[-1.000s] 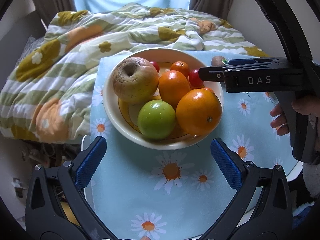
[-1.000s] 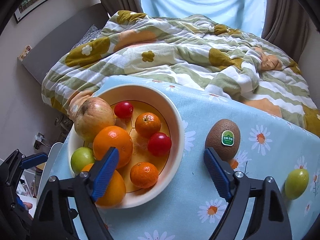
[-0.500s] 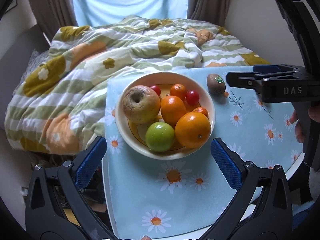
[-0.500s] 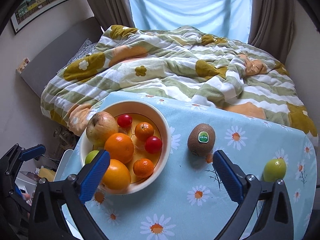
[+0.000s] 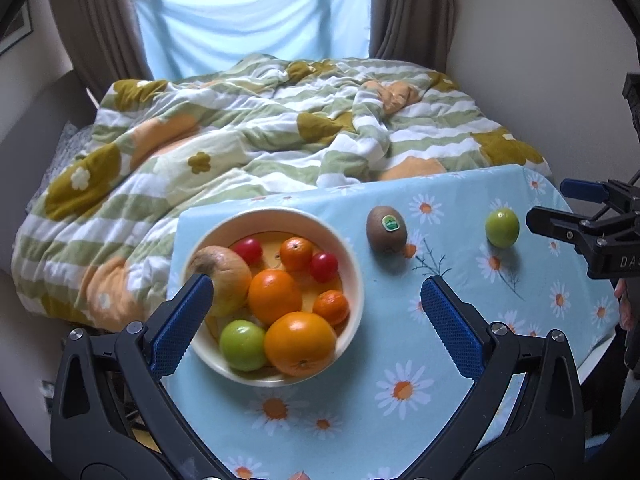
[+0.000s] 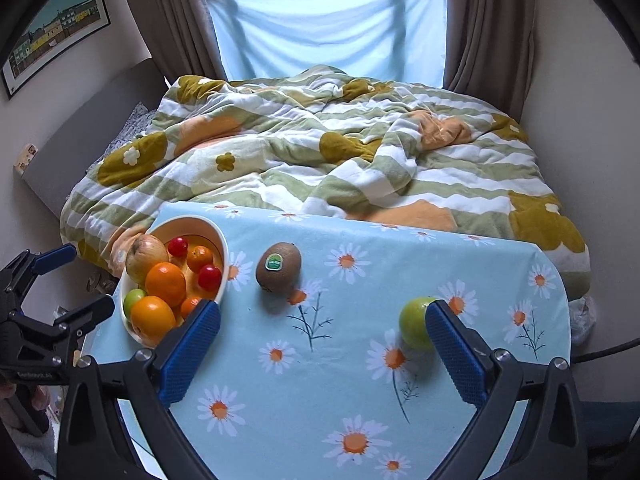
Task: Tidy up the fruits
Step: 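Move both tools toward the kiwi and the last green apple, then grasp the stickered kiwi with the left tool while the right tool grasps the green apple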
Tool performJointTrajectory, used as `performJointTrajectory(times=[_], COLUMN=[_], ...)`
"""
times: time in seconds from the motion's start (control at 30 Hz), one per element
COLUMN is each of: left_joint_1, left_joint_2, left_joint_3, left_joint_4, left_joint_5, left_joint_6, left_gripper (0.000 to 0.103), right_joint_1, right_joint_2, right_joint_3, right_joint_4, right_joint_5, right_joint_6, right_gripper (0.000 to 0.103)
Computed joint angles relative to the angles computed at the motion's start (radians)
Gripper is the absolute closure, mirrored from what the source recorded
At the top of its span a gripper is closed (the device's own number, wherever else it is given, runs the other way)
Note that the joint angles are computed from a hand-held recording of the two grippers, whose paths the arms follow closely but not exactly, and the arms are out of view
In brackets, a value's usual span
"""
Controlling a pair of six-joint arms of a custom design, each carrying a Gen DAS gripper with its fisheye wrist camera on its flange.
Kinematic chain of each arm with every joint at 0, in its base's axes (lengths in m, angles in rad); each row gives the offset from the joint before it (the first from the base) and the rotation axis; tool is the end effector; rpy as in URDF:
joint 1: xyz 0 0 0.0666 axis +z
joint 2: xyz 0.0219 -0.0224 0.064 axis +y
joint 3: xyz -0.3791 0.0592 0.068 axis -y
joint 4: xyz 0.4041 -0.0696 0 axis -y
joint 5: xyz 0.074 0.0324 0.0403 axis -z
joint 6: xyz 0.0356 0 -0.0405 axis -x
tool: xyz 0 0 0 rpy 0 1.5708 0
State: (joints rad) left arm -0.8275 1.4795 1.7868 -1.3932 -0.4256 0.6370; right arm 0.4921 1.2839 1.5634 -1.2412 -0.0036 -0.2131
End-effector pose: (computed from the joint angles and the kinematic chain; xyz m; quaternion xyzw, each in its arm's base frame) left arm 0.3419 -0.3508 0.5423 0.0398 0.9494 -0.0044 0.3116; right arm 0.3798 0.2033 0.5349 -0.1332 0.9446 0.1052 0.2808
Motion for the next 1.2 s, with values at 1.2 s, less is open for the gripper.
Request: performJointTrajectory(times=[1.2], left_joint_1=[0.080], left_joint_2=[0.465], left_joint_3=[0.366], left_joint_4=[-0.104], left_joint_5=[0.236], left_joint_6=[-0.128], left_gripper=[0.027], right_joint_1=[-0.194], right_joint_2=[-0.002], right_joint_3=[-0.252], right_joint_4=[0.130], right_joint_5=[-0.159], right_joint_6=[0.128], right_gripper=[0.001])
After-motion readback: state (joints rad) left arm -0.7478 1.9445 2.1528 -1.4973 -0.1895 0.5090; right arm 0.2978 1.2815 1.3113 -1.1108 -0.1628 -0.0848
